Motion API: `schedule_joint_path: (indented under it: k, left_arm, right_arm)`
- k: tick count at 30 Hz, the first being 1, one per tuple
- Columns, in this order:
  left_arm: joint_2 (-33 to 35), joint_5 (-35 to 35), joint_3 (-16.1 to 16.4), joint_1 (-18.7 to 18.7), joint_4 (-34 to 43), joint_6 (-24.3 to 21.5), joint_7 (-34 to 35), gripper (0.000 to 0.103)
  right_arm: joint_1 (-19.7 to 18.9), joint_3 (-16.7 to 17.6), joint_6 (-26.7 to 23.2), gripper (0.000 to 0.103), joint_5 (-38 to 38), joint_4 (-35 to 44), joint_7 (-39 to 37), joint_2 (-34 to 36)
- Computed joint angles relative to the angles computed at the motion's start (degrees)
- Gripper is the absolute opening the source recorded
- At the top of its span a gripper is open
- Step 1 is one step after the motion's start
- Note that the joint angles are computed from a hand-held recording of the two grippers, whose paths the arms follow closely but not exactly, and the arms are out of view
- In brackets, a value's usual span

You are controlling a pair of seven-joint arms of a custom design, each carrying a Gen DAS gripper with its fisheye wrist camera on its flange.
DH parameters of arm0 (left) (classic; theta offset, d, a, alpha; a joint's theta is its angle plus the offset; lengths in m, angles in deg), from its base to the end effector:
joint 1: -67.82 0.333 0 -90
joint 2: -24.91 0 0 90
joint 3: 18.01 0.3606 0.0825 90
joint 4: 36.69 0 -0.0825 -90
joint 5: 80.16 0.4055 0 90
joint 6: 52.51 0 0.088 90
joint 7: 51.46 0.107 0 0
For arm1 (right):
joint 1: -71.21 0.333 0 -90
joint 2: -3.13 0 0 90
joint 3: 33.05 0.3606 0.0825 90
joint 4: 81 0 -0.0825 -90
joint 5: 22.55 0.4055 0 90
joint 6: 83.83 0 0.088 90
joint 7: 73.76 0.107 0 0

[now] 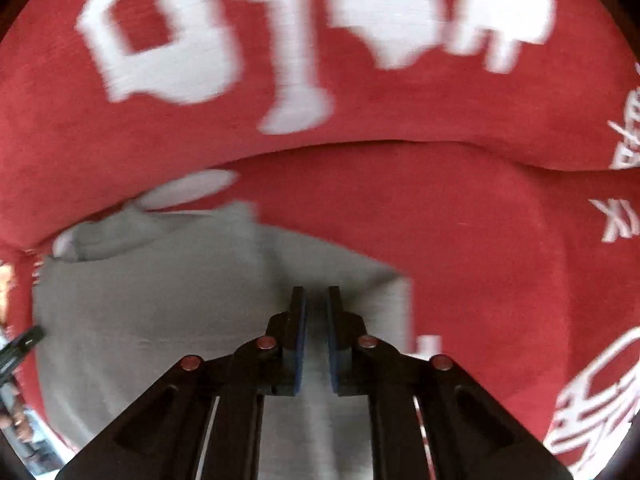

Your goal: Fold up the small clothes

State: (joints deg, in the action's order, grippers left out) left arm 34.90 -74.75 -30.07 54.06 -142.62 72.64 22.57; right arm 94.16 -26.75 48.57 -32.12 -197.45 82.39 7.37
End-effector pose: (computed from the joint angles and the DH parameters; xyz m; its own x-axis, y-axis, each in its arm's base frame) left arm 0.5881 -0.2725 0.4816 -0.2120 -0.9773 -0.0019 -0.9628 0.2092 -0.1708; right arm 0.5324 0.2930 0.4641 -0.5034 -0.8550 -0.1249 -0.8306 0.5187 -0.2028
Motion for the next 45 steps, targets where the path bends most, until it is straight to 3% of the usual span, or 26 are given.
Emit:
schedule_joint_path:
  k: [6,7,9,13,15,20,24,26,28,30,31,32,35,39,43,45]
  left_arm:
    - [-7.25,-5.41,0.81,2.32,-4.13,-5.26,-0.52,0.06]
    - [-8.35,-6.51,0.86,2.6,-4.95,-5.8,-0.55,0.06]
    - [-11.0,-10.27,1.12,3.23,-7.07,-7.31,-0.75,0.06]
    - [-16.88,-18.28,1.89,4.06,-13.14,-8.74,-3.04,0.06]
    - [-19.04,-20.35,1.89,4.04,-16.14,-8.15,-5.09,0.06]
    - [-21.87,-32.34,3.28,3.33,-22.97,-4.94,-6.0,0.06]
    - [-21.57,-37.32,3.03,3.06,-25.74,-0.26,-8.31,0.06]
    - [-21.35,-37.24,2.66,2.96,-26.2,1.9,-9.38,0.06]
    - [-21.04,-36.16,2.35,2.86,-26.13,3.12,-10.45,0.06]
    - [-20.87,-35.92,2.42,2.71,-26.04,3.74,-10.65,0.054]
    - [-20.97,-35.33,2.42,2.59,-25.94,3.78,-10.03,0.027]
    - [-20.11,-35.93,2.88,2.33,-25.06,3.44,-7.52,0.01]
    - [-20.6,-32.66,2.25,1.96,-23.68,3.15,-4.07,0.01]
    - [-22.01,-30.11,2.06,1.68,-24.3,3.62,-1.42,0.01]
    - [-22.28,-31.17,3.1,2.34,-27.22,3.3,-1.58,0.01]
    - [-23.02,-30.99,3.12,2.55,-27.94,3.65,-1.52,0.012]
  right_arm:
    - [-0.21,0.79,2.14,0.014,4.15,-4.4,-1.92,-6.45]
    - [-0.1,1.07,3.06,0.016,5.76,-5.16,-1.93,-7.46]
    - [0.43,1.57,6.55,0.04,10.67,-7.77,-2.45,-9.83]
    - [3.68,2.29,16.31,0.044,23.65,-14.16,-6.94,-14.52]
    - [7.2,1.77,20.75,0.045,34.05,-17.64,-11.6,-16.62]
    - [13.52,2.8,28.58,0.045,51.67,-24.91,-10.77,-18.8]
    - [14.39,5.38,36.53,0.046,54.21,-28.44,-2.63,-18.33]
    - [15.8,5.88,43.79,0.046,56.23,-31.07,0.69,-17.76]
    - [15.48,6.55,47.33,0.046,54.66,-32.25,5.21,-16.86]
    - [17.21,5.88,51.46,0.045,55.26,-33.08,8.34,-15.98]
    - [18.01,5.88,52.55,0.04,55.5,-33.72,9.83,-16.04]
    - [17.75,5.31,50.45,0.013,54.46,-34.49,10.38,-17.45]
    - [15.51,3.66,41.05,0.011,45.73,-32.61,8.37,-19.27]
    - [12.82,2.93,32.77,0.01,37.33,-29.65,4.3,-21.46]
    - [13.46,1.08,26.68,0.01,38.7,-27.64,-1.67,-18.39]
    - [13.14,2.45,27.8,0.01,39.69,-27.7,-2.04,-17.03]
